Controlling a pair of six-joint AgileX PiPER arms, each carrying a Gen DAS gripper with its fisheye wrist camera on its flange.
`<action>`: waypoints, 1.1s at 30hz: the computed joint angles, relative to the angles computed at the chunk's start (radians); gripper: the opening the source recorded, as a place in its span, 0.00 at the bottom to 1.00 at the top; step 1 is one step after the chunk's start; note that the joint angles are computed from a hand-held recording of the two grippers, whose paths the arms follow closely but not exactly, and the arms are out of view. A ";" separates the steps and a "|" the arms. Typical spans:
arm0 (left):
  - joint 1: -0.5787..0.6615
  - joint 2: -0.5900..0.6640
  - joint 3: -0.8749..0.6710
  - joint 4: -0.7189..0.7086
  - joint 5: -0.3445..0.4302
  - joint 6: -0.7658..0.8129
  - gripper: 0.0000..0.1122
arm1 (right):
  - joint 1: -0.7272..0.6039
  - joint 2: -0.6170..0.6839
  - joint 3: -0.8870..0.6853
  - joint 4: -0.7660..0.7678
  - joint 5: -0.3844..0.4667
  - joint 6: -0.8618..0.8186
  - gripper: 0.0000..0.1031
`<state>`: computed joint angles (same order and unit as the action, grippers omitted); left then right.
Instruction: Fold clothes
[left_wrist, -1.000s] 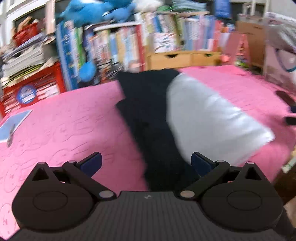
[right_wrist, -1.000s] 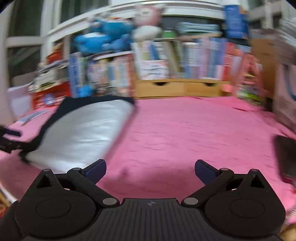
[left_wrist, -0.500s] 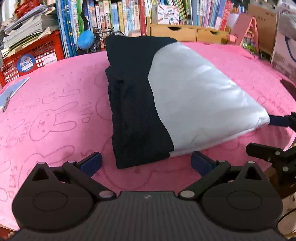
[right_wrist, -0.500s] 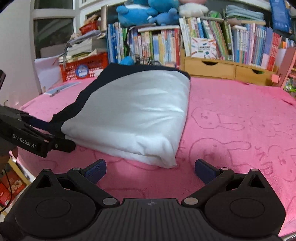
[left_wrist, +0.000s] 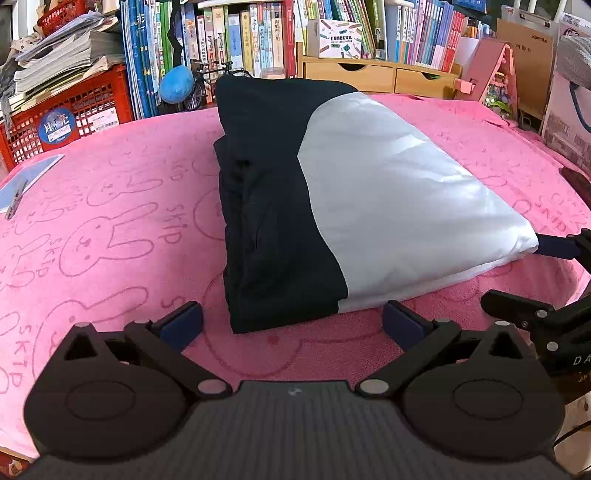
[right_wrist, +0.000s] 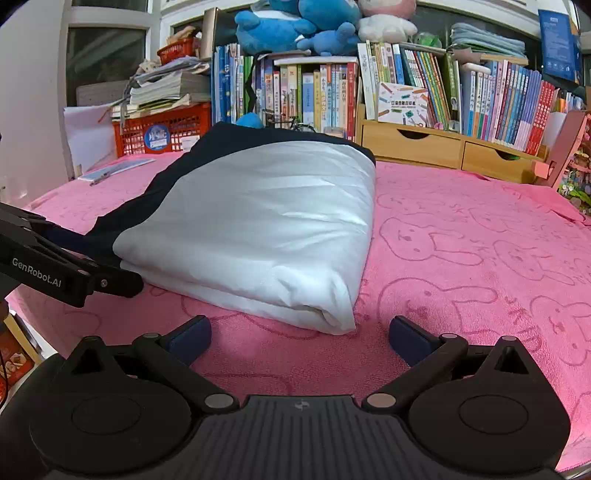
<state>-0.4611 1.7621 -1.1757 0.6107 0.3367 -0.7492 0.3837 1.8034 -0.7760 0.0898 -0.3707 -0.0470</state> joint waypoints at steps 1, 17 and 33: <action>-0.001 -0.001 0.003 0.010 -0.003 -0.011 0.92 | 0.000 0.000 -0.001 0.003 0.002 -0.002 1.00; -0.001 -0.006 0.015 0.043 -0.017 -0.042 0.92 | 0.028 0.000 -0.028 0.162 0.044 -0.124 1.00; -0.003 -0.010 0.028 0.084 -0.026 -0.085 0.92 | 0.039 -0.001 -0.044 0.248 0.069 -0.196 1.00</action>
